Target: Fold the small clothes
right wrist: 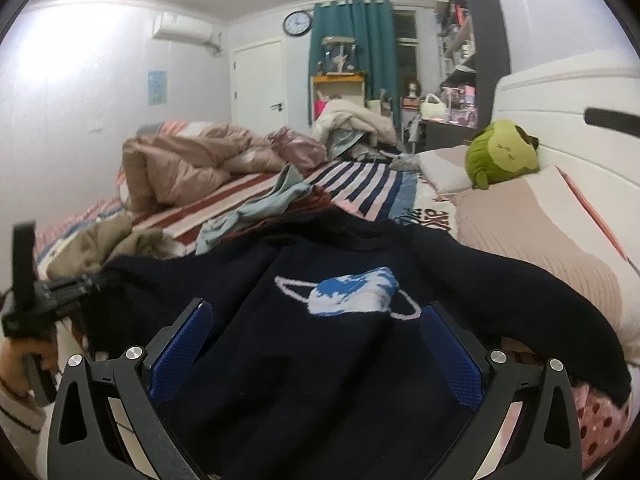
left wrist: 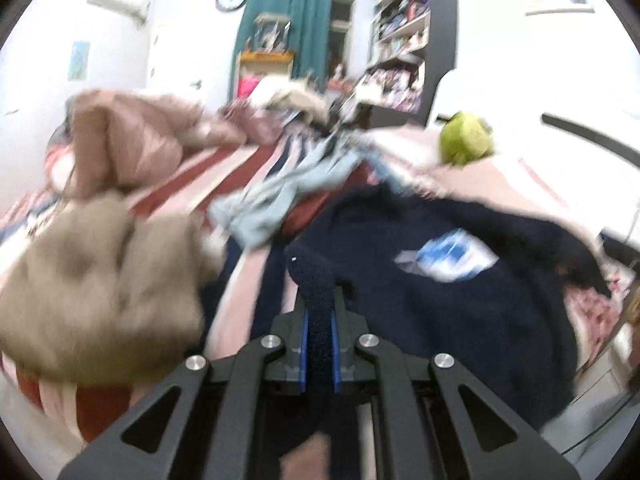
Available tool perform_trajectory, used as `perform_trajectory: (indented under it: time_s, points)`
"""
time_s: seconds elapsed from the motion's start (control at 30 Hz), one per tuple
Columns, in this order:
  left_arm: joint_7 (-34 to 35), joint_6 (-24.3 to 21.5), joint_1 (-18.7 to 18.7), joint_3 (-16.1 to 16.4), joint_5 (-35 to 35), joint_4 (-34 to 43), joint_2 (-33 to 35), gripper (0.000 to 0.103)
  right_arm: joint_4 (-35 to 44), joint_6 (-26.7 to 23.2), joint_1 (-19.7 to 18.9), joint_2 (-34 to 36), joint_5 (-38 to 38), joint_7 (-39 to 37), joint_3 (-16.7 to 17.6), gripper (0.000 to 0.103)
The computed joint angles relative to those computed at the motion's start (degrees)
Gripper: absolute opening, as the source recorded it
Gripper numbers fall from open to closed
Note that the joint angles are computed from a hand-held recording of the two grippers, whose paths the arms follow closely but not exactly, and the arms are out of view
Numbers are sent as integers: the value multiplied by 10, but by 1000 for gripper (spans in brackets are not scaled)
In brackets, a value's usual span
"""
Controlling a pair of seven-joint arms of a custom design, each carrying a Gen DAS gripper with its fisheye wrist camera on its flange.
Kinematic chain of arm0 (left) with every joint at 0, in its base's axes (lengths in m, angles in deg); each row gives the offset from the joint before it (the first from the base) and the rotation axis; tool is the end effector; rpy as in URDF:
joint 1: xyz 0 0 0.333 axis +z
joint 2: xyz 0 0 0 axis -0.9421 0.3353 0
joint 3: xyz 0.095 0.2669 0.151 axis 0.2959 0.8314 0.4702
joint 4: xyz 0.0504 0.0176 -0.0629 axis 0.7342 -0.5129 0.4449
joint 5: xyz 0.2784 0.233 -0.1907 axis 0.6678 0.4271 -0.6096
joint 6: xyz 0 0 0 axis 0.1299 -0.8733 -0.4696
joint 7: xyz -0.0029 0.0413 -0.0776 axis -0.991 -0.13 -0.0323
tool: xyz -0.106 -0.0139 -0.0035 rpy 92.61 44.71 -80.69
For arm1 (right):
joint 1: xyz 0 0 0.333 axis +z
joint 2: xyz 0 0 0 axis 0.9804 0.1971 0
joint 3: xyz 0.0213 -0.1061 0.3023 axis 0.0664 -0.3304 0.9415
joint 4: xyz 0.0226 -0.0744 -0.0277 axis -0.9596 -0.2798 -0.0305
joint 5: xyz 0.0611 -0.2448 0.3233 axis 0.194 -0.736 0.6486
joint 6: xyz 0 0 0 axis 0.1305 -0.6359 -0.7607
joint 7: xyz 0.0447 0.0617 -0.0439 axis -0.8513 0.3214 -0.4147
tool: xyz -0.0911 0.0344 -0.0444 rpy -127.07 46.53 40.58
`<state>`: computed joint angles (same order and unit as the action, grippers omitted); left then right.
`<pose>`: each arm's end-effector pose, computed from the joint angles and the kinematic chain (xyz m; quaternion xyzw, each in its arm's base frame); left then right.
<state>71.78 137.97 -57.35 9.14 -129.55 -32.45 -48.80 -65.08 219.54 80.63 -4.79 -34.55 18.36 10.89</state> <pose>0.6583 0.0078 0.4902 -0.6110 0.5983 -0.4086 0.3192 0.6823 0.1399 0.5669 -0.6879 0.4787 -0.2617 0.4787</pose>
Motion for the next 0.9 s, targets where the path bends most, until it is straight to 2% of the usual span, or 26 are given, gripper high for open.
perform_trajectory:
  time_s: [0.03,0.1,0.17,0.3,0.33,0.37,0.4,0.43,0.53,0.6,0.63,0.7,0.73,0.77,0.9]
  points:
    - [42,-6,25,-37,-36,18,3,6,1,-1,-8,0,17,-8,5,103]
    - [126,-24,42,-82,-109,56,10,6,5,-7,-25,-2,70,-33,15,103]
    - [166,-48,32,-94,-139,81,19,6,8,-14,-33,-3,122,-55,12,103]
    - [44,-201,-50,-40,-3,139,73,11,14,-11,-34,-2,193,-82,-10,103]
    - [13,-247,-70,-24,32,160,96,19,16,-14,-34,-1,208,-87,-17,103]
    - [-17,-295,-87,-8,62,181,115,32,18,-23,-36,2,217,-85,-27,103]
    - [-50,-346,-102,7,90,204,135,36,18,-33,-33,3,212,-77,-38,103]
    - [-62,-368,-109,12,98,212,145,41,17,-48,-30,7,188,-53,-53,103]
    - [-34,-373,-104,11,82,197,132,50,16,-93,-31,13,134,-19,-74,103]
    - [1,-381,-78,4,27,168,100,53,20,-126,-37,17,110,-14,-77,103]
    - [19,-389,-67,5,-4,156,85,59,21,-141,-40,18,104,-15,-77,103]
    - [41,-386,-58,15,-48,139,61,65,39,-211,-48,26,83,-19,-77,103]
    - [54,-376,-54,24,-69,123,43,66,46,-243,-50,29,74,-20,-78,103]
    - [59,-365,-55,34,-79,110,30,66,67,-297,-50,40,46,-8,-81,103]
    - [67,-262,-77,76,-88,47,-21,71,151,-446,-38,91,-48,58,-89,103]
